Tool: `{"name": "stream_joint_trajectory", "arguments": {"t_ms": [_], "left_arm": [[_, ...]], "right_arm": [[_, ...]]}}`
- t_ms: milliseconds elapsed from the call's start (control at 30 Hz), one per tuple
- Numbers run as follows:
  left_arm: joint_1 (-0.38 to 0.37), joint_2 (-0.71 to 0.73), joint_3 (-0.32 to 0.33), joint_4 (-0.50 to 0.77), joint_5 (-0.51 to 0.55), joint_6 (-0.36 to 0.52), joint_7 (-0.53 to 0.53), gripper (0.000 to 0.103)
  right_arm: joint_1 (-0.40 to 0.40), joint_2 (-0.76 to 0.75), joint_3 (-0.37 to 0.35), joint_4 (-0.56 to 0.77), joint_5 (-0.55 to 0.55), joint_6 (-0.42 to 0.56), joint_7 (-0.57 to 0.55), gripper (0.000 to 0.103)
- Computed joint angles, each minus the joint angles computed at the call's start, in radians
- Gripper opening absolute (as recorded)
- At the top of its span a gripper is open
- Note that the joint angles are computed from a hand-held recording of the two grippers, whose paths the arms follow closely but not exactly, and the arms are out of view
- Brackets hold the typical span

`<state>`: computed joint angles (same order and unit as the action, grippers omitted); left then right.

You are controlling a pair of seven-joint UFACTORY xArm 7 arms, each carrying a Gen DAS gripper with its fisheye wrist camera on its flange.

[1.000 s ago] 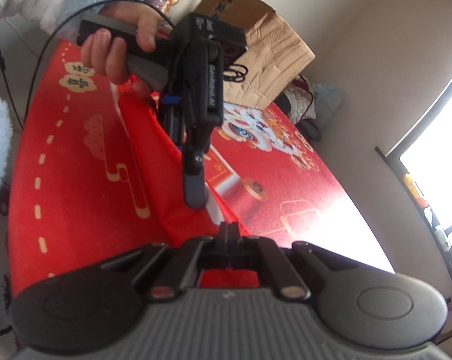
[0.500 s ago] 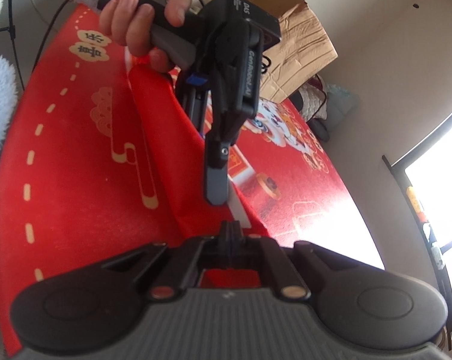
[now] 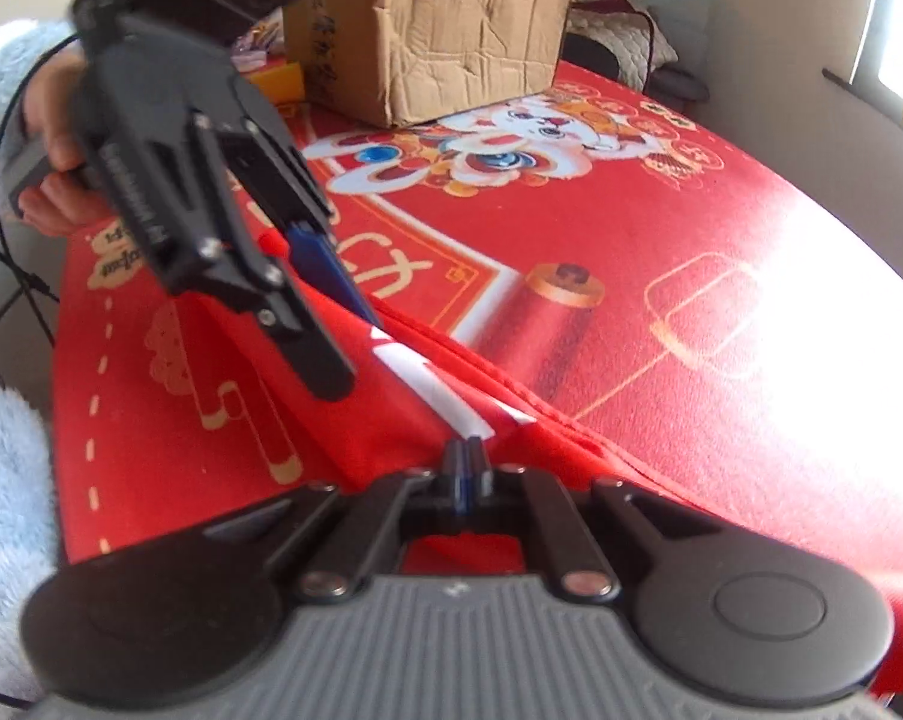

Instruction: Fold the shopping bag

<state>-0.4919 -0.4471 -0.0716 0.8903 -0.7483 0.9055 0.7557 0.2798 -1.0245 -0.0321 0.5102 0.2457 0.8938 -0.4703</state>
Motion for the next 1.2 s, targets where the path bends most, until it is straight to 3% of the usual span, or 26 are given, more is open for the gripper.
{"name": "stream_joint_trajectory", "arguments": {"t_ms": [100, 233, 267, 367, 433, 533, 733, 800, 933, 1033, 1100, 1167, 1200], "left_arm": [[-0.031, -0.131, -0.051, -0.105, 0.053, -0.135, 0.104, 0.043], [-0.080, -0.245, -0.182, -0.262, 0.218, -0.415, 0.238, 0.048], [-0.097, -0.238, -0.188, -0.278, 0.252, -0.454, 0.237, 0.048], [-0.109, -0.219, -0.219, -0.294, 0.347, -0.495, 0.237, 0.048], [-0.132, -0.199, -0.204, -0.288, 0.375, -0.485, 0.227, 0.049], [-0.150, -0.192, -0.198, -0.329, 0.433, -0.564, 0.225, 0.049], [-0.196, -0.161, -0.157, -0.361, 0.458, -0.647, 0.120, 0.045], [-0.231, -0.157, -0.115, -0.358, 0.440, -0.636, 0.083, 0.043], [-0.326, -0.087, 0.090, -0.217, 0.249, -0.403, 0.040, 0.043], [-0.324, -0.030, 0.172, -0.139, 0.111, -0.268, 0.068, 0.043], [-0.311, 0.003, 0.201, -0.101, 0.053, -0.197, 0.086, 0.043], [-0.290, 0.030, 0.214, -0.068, 0.015, -0.137, 0.095, 0.043], [-0.279, 0.042, 0.218, -0.054, 0.001, -0.110, 0.101, 0.044]], "right_arm": [[-0.003, 0.015, -0.022, 0.007, 0.030, 0.005, 0.024, 0.004], [-0.010, 0.053, -0.062, 0.033, 0.078, 0.028, 0.043, 0.002], [-0.013, 0.056, -0.063, 0.036, 0.082, 0.032, 0.043, 0.002], [-0.022, 0.064, -0.051, 0.044, 0.083, 0.039, 0.044, 0.002], [-0.026, 0.067, -0.044, 0.048, 0.083, 0.044, 0.047, 0.002], [-0.030, 0.068, -0.047, 0.048, 0.091, 0.047, 0.052, 0.002], [-0.036, 0.067, -0.055, 0.037, 0.116, 0.033, 0.068, 0.002], [-0.038, 0.058, -0.050, 0.029, 0.117, 0.024, 0.072, 0.002], [-0.033, -0.008, -0.043, -0.027, 0.126, -0.036, 0.080, 0.007], [-0.007, -0.091, -0.064, -0.068, 0.107, -0.067, 0.013, 0.023], [-0.001, -0.160, -0.058, -0.089, 0.050, -0.073, -0.065, 0.053], [-0.004, -0.250, -0.023, -0.120, -0.060, -0.093, -0.191, 0.071], [0.003, -0.277, -0.018, -0.126, -0.117, -0.087, -0.265, 0.072]]}}
